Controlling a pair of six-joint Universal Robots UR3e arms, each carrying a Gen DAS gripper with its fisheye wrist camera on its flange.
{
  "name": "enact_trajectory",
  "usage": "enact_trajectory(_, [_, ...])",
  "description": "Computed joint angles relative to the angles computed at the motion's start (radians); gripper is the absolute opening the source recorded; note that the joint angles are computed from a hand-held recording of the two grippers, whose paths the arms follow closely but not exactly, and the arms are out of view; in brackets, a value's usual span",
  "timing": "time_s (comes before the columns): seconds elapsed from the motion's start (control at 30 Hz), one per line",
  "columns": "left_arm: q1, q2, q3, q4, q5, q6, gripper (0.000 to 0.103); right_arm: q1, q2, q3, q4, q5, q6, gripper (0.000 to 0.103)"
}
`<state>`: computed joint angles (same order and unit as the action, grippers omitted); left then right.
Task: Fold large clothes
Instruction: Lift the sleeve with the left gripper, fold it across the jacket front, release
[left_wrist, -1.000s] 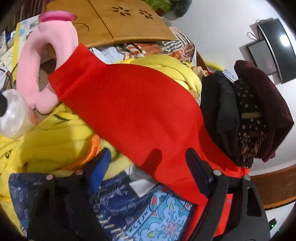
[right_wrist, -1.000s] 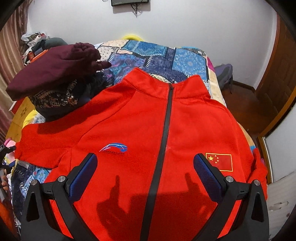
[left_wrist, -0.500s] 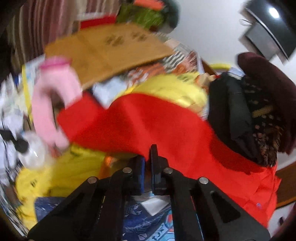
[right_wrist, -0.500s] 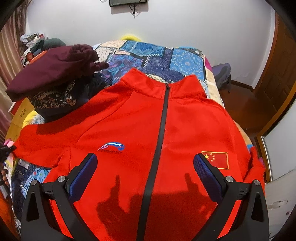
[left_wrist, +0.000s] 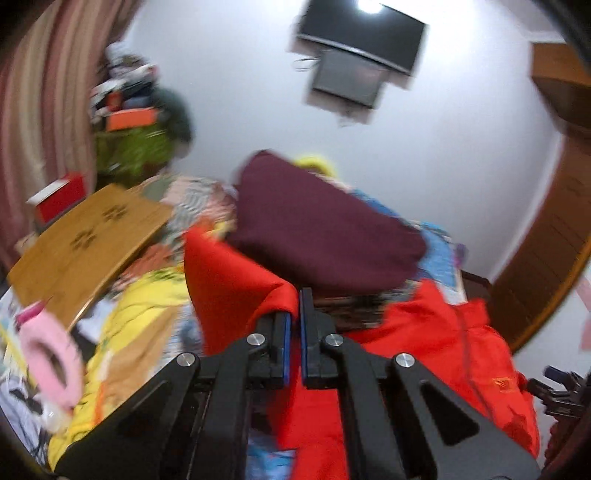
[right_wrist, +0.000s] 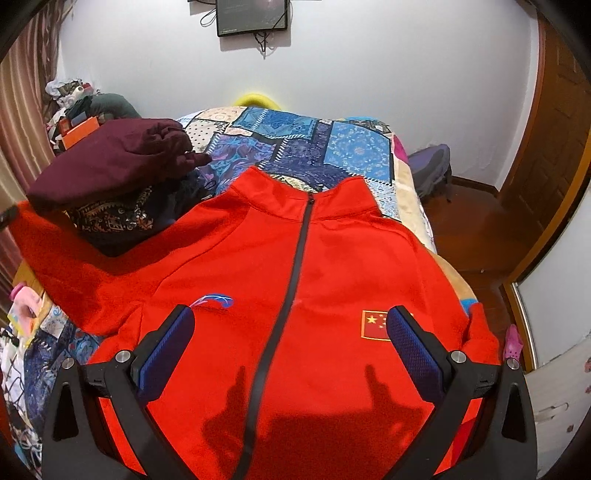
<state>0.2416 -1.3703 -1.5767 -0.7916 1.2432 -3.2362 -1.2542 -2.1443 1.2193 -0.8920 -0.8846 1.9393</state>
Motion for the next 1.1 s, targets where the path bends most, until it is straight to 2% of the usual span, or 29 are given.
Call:
enact_trajectory(0.13, [-0.192, -0.139, 0.155, 0.006, 0.089, -0.016, 0.002, -0.088, 0.008, -0.037, 0.107, 0.018, -0.102, 0.103])
enact_trajectory(0.3, [-0.363, -0.334, 0.376, -0.051, 0.125, -0.014, 0.002, -0.19, 0.015, -0.074, 0.216, 0.026, -0.219, 0.103])
enact_trajectory(0.47, [-0.502, -0.52, 0.586, -0.145, 0.105, 0.0, 0.002, -0.291, 0.021, -0.115, 0.311, 0.033, -0.339, 0.103])
enact_trajectory(0.67, [-0.616, -0.722, 0.824, -0.374, 0.071, 0.048, 0.002, -0.349, 0.028, -0.123, 0.337, 0.024, -0.401, 0.103])
enact_trajectory(0.73, [-0.632, -0.765, 0.857, -0.436, 0.051, 0.064, 0.002, -0.367, 0.027, -0.125, 0.353, 0.023, -0.421, 0.103])
enact_trajectory(0.93, [-0.674, -0.76, 0.786, -0.5, 0.029, 0.099, 0.003, -0.361, 0.014, -0.092, 0.317, 0.005, -0.409, 0.103])
enact_trajectory(1.0, [-0.689, -0.755, 0.786, -0.527, 0.048, 0.13, 0.008, -0.381, 0.005, -0.098, 0.34, 0.005, -0.438, 0.103])
enact_trajectory(1.1, [-0.704, -0.687, 0.704, -0.494, 0.086, 0.168, 0.024, -0.432, -0.01, -0.127, 0.409, 0.015, -0.511, 0.103])
